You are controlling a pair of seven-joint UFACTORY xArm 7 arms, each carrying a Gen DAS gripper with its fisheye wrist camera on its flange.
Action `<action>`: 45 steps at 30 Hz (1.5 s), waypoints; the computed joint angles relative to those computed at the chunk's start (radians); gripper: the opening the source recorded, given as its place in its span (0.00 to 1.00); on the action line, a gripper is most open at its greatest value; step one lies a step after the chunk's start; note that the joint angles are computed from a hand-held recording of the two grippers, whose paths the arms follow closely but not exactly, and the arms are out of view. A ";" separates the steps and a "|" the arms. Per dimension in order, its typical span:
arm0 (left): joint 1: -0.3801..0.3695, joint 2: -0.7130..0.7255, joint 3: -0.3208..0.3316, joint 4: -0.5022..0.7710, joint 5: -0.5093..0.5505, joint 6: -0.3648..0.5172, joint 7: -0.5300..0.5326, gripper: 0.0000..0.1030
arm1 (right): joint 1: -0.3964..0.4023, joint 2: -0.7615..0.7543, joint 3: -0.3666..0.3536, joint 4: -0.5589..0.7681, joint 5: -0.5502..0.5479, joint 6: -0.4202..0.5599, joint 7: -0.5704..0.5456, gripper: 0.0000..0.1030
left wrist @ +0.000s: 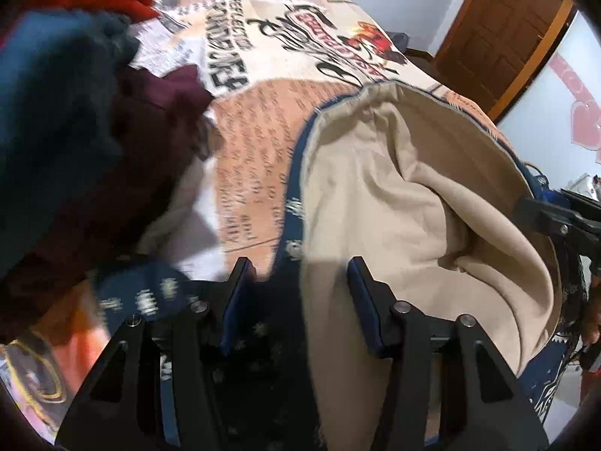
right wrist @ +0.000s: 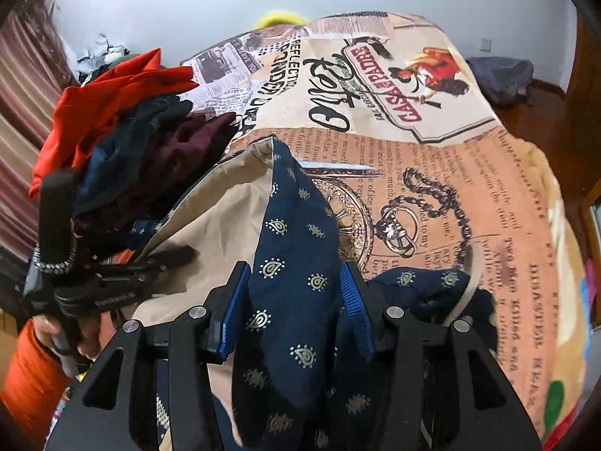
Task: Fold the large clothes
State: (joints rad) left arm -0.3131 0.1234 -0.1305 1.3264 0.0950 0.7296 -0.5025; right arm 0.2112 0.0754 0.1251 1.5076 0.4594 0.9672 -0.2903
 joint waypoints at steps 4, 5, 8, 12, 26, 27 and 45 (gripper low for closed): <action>-0.016 0.005 0.000 0.000 0.057 -0.007 -0.017 0.26 | 0.000 0.008 0.001 -0.011 0.003 -0.035 -0.003 0.44; -0.018 0.001 0.001 -0.003 0.067 -0.011 -0.023 0.15 | -0.002 0.009 0.001 -0.011 0.012 -0.038 -0.009 0.34; -0.023 -0.040 -0.001 -0.023 0.102 -0.022 -0.048 0.08 | -0.008 0.004 0.001 -0.005 0.035 -0.027 -0.016 0.10; -0.027 -0.139 -0.016 -0.058 0.171 -0.016 -0.101 0.08 | -0.020 -0.054 -0.007 -0.030 0.111 -0.034 -0.057 0.10; 0.004 -0.470 -0.125 -0.223 0.162 0.095 -0.169 0.08 | 0.051 -0.384 -0.073 -0.221 0.123 0.034 -0.203 0.10; 0.003 -0.489 -0.128 -0.241 0.148 0.102 -0.169 0.08 | 0.056 -0.394 -0.076 -0.234 0.115 0.039 -0.208 0.10; 0.012 -0.699 -0.200 -0.426 0.106 0.243 -0.228 0.49 | 0.073 -0.537 -0.113 -0.378 0.003 0.187 -0.235 0.21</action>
State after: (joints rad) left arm -0.3013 -0.5756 -0.3307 0.9008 0.2011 0.9725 -0.7303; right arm 0.2847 -0.4615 0.0123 1.1298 0.4622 1.1544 -0.5251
